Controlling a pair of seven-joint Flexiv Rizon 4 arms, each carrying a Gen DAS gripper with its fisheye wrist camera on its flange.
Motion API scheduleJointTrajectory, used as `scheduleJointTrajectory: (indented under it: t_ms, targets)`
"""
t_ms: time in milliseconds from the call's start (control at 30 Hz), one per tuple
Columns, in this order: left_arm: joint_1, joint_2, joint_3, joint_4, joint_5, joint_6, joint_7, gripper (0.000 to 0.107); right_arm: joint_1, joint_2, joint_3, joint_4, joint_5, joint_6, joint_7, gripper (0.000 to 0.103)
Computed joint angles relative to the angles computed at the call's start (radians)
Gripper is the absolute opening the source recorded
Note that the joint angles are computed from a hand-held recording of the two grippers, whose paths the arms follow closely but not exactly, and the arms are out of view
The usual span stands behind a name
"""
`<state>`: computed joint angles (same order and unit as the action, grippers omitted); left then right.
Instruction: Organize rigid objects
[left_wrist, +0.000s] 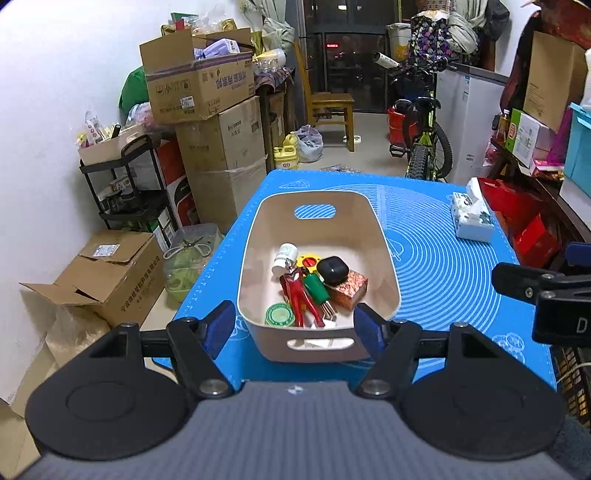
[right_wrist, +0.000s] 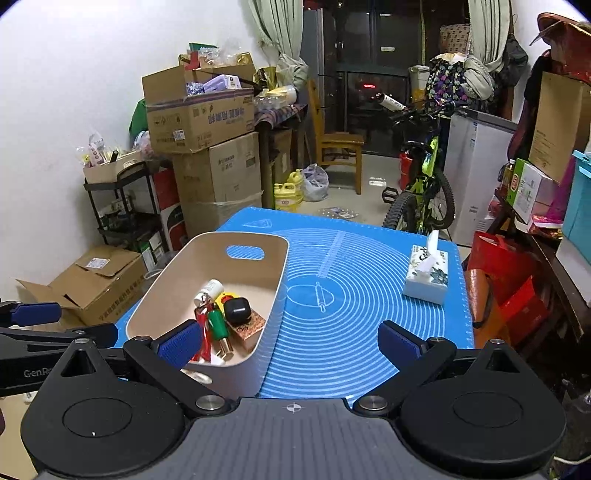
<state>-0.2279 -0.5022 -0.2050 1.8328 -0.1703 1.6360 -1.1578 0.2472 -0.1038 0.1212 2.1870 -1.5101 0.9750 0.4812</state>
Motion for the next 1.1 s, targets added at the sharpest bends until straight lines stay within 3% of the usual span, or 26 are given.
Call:
scheduleJointTrajectory:
  t_ms: [400, 700, 800, 967, 1100]
  targets:
    - [0.127, 0.058, -0.15, 0.174, 0.073, 0.148, -0.032, 0.072, 0.051, 0.085, 0.067, 0.119, 0.018, -0.106, 0.103, 0.101]
    - [0.176, 0.052, -0.182, 0.26, 0.183, 0.249, -0.125, 0.072, 0.099, 0.098, 0.097, 0.197, 0.013, -0.182, 0.196, 0.101]
    - [0.141, 0.047, -0.134, 0.27, 0.203, 0.264, -0.136, 0.072, 0.106, 0.099, 0.097, 0.222, -0.001, -0.175, 0.233, 0.101]
    - [0.172, 0.028, -0.151, 0.295, 0.249, 0.3, -0.175, 0.072, 0.131, 0.089, 0.108, 0.247, 0.005, -0.212, 0.259, 0.101]
    - [0.125, 0.005, -0.088, 0.301, 0.257, 0.34, -0.184, 0.072, 0.154, 0.075, 0.115, 0.256, 0.003, -0.239, 0.271, 0.101]
